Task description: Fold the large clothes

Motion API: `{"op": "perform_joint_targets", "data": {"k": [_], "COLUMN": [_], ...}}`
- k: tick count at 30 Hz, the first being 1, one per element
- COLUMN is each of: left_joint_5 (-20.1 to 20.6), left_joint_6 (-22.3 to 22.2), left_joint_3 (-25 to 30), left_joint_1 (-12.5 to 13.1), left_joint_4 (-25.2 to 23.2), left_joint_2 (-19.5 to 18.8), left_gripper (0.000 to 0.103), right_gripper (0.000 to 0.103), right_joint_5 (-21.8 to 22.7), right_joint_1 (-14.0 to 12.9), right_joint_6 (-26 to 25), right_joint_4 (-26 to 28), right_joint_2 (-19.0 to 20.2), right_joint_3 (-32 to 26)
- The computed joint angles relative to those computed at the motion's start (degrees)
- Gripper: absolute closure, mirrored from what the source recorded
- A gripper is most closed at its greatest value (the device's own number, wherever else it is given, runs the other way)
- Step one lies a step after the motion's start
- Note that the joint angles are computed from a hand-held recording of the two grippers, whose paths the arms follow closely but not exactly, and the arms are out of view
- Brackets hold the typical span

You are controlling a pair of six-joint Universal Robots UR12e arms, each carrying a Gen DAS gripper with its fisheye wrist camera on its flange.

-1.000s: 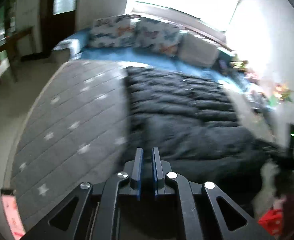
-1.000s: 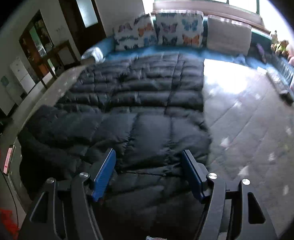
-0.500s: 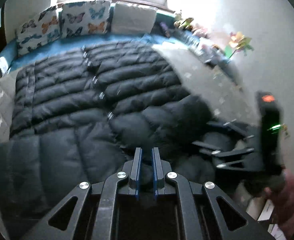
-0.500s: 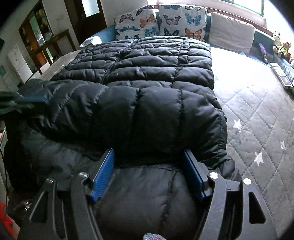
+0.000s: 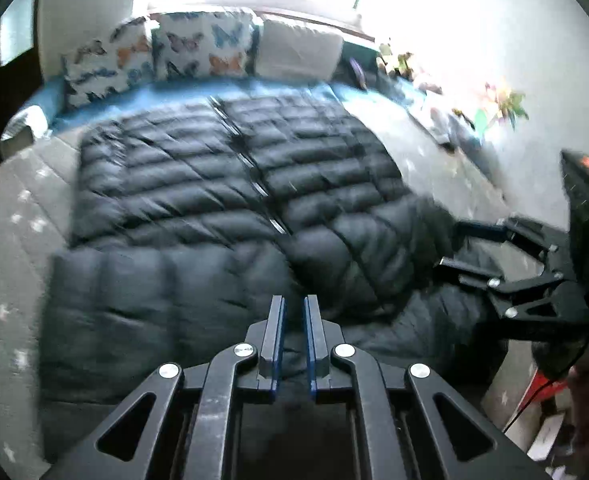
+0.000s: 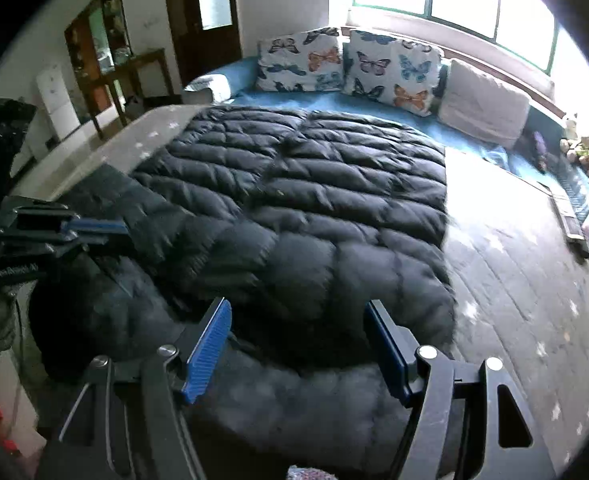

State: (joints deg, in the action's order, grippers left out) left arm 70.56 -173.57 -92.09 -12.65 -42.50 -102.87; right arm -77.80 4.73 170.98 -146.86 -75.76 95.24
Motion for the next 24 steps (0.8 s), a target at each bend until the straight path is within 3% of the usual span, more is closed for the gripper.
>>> {"op": "perform_joint_targets", "data": {"k": [4, 7, 10, 17, 21, 24], "left_joint_5": [2.1, -1.3, -1.4, -2.5, -1.5, -0.9], "left_joint_6": [-4.1, -5.4, -5.3, -4.0, -2.8, -1.9], "left_joint_3": [-0.3, -1.4, -2.8, -4.2, -5.6, -6.1], "left_joint_1": [2.1, 4.0, 4.2, 4.6, 4.2, 4.0], "left_joint_4": [0.4, -1.4, 0.9, 2.5, 5.0, 5.5], "left_joint_2": [-0.1, -0.6, -0.8, -0.8, -0.3, 0.0], "left_gripper": [0.093, 0.093, 0.093, 0.093, 0.093, 0.093], "right_gripper": [0.028, 0.026, 0.025, 0.025, 0.025, 0.025], "right_joint_5": [0.9, -1.7, -4.0, -3.6, -2.8, -4.7], "right_joint_1": [0.6, 1.8, 2.6, 1.6, 1.0, 1.8], "right_joint_6": [1.1, 0.3, -1.2, -3.4, -4.1, -5.4], "right_joint_4": [3.0, 5.1, 2.6, 3.7, 5.6, 0.6], "right_joint_2": [2.5, 3.9, 4.1, -0.5, -1.3, -0.9], "right_joint_3": [-2.8, -3.2, -1.9, 0.8, 3.0, 4.9]}}
